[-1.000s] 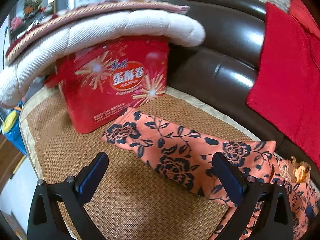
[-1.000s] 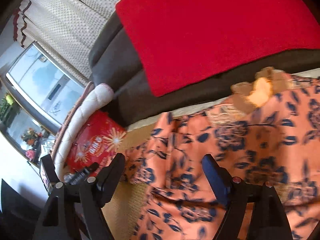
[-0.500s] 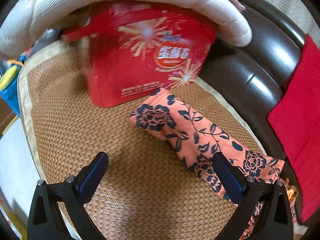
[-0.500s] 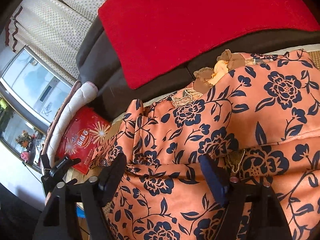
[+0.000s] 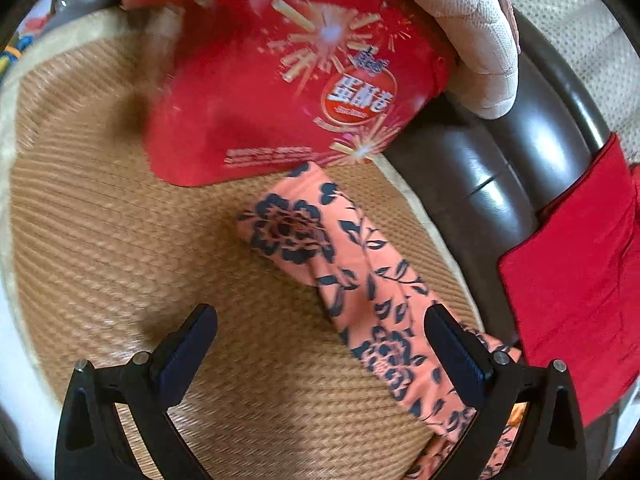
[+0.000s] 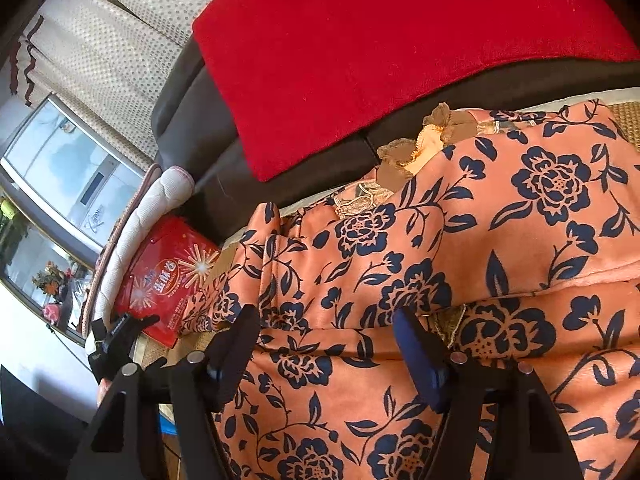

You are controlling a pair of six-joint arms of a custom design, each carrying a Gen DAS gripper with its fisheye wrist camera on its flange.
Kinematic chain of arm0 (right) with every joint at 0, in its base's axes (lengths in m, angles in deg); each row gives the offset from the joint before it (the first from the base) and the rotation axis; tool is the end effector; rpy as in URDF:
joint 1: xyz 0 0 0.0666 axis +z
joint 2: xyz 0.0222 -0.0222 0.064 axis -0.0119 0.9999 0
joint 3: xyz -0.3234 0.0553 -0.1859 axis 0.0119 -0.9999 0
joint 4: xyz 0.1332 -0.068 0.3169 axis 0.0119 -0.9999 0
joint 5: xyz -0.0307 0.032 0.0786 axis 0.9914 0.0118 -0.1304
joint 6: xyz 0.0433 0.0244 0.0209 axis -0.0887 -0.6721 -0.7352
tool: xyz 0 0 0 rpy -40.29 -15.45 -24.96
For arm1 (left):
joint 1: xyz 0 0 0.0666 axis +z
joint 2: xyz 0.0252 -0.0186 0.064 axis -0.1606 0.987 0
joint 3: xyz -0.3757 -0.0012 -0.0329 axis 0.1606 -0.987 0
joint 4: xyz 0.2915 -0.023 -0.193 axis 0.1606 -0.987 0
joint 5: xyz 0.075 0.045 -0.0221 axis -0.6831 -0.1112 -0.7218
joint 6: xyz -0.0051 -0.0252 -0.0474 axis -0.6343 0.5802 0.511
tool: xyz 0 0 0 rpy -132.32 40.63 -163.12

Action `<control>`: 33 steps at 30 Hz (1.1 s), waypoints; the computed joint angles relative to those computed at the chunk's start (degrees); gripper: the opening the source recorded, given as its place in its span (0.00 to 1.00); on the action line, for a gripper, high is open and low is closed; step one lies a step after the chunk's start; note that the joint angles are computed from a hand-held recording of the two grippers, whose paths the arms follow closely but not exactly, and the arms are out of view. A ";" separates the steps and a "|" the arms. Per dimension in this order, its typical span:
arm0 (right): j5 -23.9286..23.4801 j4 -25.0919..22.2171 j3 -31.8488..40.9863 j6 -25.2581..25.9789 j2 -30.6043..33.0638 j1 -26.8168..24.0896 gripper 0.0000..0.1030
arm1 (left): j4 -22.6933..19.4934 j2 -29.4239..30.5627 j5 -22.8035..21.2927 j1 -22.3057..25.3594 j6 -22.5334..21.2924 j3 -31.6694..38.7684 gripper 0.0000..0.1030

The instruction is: Fold small clothes

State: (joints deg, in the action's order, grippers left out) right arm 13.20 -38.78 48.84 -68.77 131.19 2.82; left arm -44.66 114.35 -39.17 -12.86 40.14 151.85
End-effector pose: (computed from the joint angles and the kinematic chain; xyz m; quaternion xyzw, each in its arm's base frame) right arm 0.5063 0.0477 0.3411 0.1291 0.8698 0.3496 0.3234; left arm 0.5552 -0.0376 0.4168 -0.3471 0.8759 -0.1695 0.2891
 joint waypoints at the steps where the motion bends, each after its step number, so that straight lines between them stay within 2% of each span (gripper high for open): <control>1: 0.10 -0.09 -0.03 0.08 0.05 -0.08 0.70 | 0.82 0.57 1.03 0.12 0.35 0.26 0.95; 2: 0.16 -0.17 0.04 0.13 0.13 -0.14 0.70 | 1.53 1.39 2.09 0.23 0.81 0.78 0.92; 4: 0.22 -0.22 0.12 0.08 0.33 -0.31 0.70 | 1.55 2.85 3.53 0.47 1.33 1.96 0.74; 7: 0.46 -0.32 0.25 0.15 0.55 -0.39 0.70 | 2.41 4.47 6.48 0.93 3.04 2.38 0.63; 10: 0.98 -0.61 0.56 0.63 0.90 -0.43 0.70 | 4.18 5.36 8.34 1.17 4.72 2.20 0.59; 14: 1.09 -0.79 0.94 0.66 1.53 -0.65 0.70 | 3.70 6.78 7.34 0.67 4.73 4.02 0.59; 17: 1.12 -0.79 1.16 0.62 1.86 -0.87 0.70 | 2.31 8.64 6.82 0.32 3.95 6.29 0.42; 19: 1.26 -0.72 1.16 0.65 1.92 -1.01 0.70 | 1.81 9.77 6.77 0.25 3.80 7.19 0.21; 21: 1.44 -0.66 1.06 0.62 1.92 -1.29 0.70 | 5.28 8.98 5.94 0.17 5.23 5.01 0.10; 23: 1.44 -0.45 0.83 0.37 1.84 -1.66 0.70 | 7.87 7.93 4.43 -0.08 6.26 3.77 0.08; 25: 1.49 -0.16 0.52 0.07 1.71 -2.18 0.70 | 10.13 6.88 2.15 -0.92 4.81 3.37 0.06; 28: 1.80 0.35 0.00 -0.49 1.29 -2.99 0.70 | 9.79 6.62 -1.49 -3.45 -0.57 6.87 0.06; 31: 2.33 1.18 -0.58 -1.42 0.74 -3.97 0.70 | 9.55 7.00 -6.81 -7.75 -9.06 11.75 0.06; 33: 2.54 1.81 -1.04 -2.29 0.38 -4.74 0.70 | 11.00 7.09 -8.85 -11.00 -14.42 14.13 0.06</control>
State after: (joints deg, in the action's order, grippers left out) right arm 15.74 -36.98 47.81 -71.06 131.57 -1.92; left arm -33.66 121.45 -48.03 -23.86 25.72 165.99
